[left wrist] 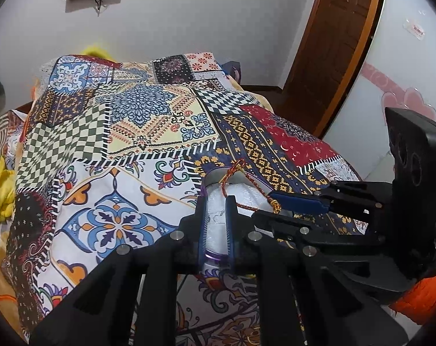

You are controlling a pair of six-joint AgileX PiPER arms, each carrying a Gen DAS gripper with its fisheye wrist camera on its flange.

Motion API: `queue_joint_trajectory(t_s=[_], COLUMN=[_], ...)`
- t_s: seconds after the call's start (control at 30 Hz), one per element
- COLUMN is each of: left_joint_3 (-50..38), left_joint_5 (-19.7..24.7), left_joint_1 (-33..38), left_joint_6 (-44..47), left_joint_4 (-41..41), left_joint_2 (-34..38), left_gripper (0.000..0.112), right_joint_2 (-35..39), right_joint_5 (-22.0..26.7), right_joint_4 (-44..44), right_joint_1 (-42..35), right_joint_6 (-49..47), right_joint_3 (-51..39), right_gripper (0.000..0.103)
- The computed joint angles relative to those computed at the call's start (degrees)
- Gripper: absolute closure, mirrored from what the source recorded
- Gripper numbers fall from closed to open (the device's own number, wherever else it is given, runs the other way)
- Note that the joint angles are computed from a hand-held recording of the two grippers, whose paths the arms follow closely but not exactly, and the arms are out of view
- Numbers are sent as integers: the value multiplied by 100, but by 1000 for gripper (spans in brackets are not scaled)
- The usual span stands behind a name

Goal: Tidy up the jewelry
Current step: 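Carry the bracelet with the right tool over the purple heart tin, then open the right tool to drop the bracelet into the tin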

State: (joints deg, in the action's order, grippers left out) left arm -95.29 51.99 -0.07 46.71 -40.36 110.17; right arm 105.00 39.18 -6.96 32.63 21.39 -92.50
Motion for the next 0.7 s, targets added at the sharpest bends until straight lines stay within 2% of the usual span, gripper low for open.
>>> queue_joint_trajectory(t_s=[0.13, 0.23, 0.33, 0.43, 0.7], left_joint_3=[125, 315, 459, 558, 1185], left_joint_5=[-109, -255, -316, -351, -762], left_joint_1=[54, 112, 168, 211, 258], left_joint_6=[-57, 4, 51, 30, 128], left_joint_4=[41, 27, -6, 28, 242], left_joint_2=[-163, -363, -544, -697, -1339], left_gripper=[102, 94, 91, 89, 75], right_joint_2=[-61, -172, -280, -406, -796], right_joint_5=[24, 14, 27, 38, 127], right_joint_4=[-120, -253, -554, -728, -1414], right_joint_1=[29, 62, 142, 206, 458], right_joint_6=[173, 358, 642, 838, 1580], right_joint_3=[0, 54, 103, 154, 390], right_gripper=[70, 64, 58, 57, 57])
